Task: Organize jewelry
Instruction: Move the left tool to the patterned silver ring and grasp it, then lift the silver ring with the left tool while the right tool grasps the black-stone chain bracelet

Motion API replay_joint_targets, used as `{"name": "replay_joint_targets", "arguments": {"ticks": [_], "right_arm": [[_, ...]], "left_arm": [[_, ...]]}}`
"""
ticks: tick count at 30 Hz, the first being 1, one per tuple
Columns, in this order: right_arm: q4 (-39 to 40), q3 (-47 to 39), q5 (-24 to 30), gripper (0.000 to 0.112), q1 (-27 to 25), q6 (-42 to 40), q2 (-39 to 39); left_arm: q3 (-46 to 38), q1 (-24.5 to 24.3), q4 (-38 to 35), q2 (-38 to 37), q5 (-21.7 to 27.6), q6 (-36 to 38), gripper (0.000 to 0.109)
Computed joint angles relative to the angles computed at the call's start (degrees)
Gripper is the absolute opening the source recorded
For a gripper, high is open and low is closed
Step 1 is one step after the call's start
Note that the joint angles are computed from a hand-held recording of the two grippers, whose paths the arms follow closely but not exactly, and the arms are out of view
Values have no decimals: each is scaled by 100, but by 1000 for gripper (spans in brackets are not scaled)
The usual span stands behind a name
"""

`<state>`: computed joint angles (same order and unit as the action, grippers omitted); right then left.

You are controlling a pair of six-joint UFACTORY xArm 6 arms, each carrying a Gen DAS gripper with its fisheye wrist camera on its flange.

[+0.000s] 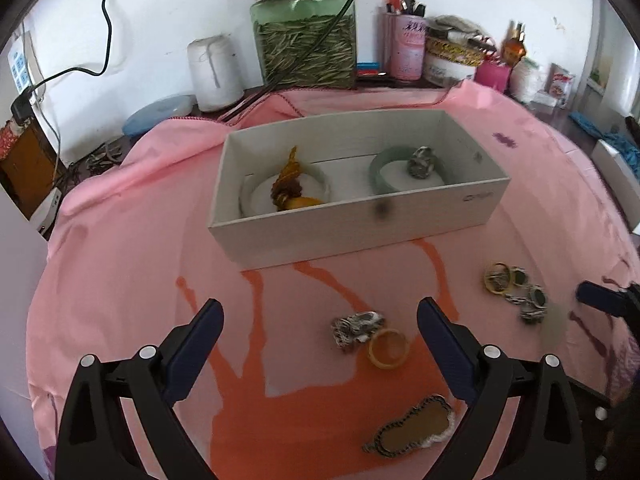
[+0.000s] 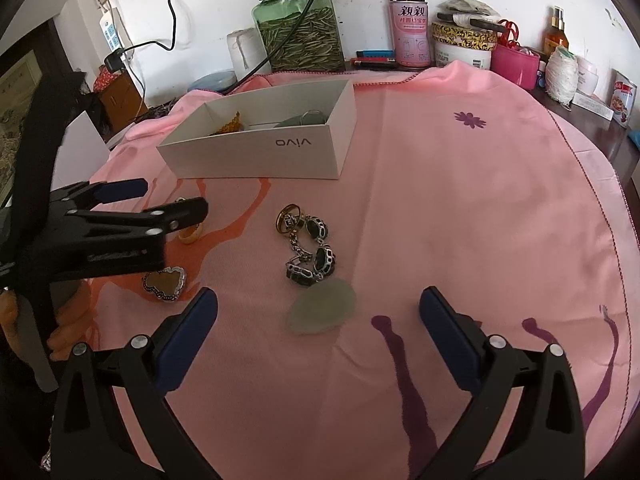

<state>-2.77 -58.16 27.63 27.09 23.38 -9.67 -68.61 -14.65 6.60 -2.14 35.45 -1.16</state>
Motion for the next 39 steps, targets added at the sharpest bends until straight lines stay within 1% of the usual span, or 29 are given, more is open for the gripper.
{"name": "replay_joint_targets", "arguments": {"ticks": [2, 5, 7, 9, 11, 16, 18, 21, 22, 25, 27, 29, 30, 31, 32, 36, 38, 39], "right_arm": [[-6, 1, -1, 97, 1, 7, -1], [-29, -10, 10, 97, 9, 10, 11], [-48, -26, 32, 97, 16, 3, 22], [-75, -37, 45, 97, 17, 5, 34], [-94, -45, 59, 97, 19, 6, 40], [-92, -62, 69, 97, 17, -6, 53], [-96, -60, 74, 97, 14, -10, 50], [-124, -78, 94, 98, 16, -5, 64], [-134, -84, 100, 98, 18, -1, 68], [-164, -97, 117, 98, 23, 14, 77], [-151, -96, 119, 97, 16, -4, 74], [-141, -92, 109, 97, 17, -8, 74], [-131, -87, 99, 98, 17, -10, 72], [-91, -74, 71, 97, 14, -32, 67], [-18, -54, 35, 97, 3, -85, 56], [575, 188, -377, 96, -64, -429, -87], [351, 289, -589, 93, -80, -266, -166], [126, 306, -645, 86, -82, -119, -191]], "left_arm": [[26, 112, 98, 4, 52, -23, 96], [170, 408, 281, -104, 65, -167, 96], [284, 590, -27, -209, 0, 81, 96], [419, 680, -170, -328, -95, 254, 96], [555, 673, -203, -431, -187, 400, 96], [644, 603, -643, -493, -244, 880, 96], [661, 627, -816, -506, -297, 964, 93], [644, 683, -1291, -517, -246, 1237, 81], [628, 694, -1402, -503, -224, 1303, 79], [594, 663, -1515, -466, -190, 1418, 70], [588, 622, -1524, -447, -185, 1503, 57], [624, 572, -1429, -446, -232, 1515, 52], [661, 557, -1398, -467, -287, 1518, 42], [682, 546, -1526, -489, -289, 1642, 32], [705, 536, -1623, -517, -282, 1729, 28], [789, 505, -1663, -590, -336, 1802, 28], [809, 508, -1764, -623, -342, 1892, 28], [813, 512, -1835, -637, -333, 1951, 28]]}}
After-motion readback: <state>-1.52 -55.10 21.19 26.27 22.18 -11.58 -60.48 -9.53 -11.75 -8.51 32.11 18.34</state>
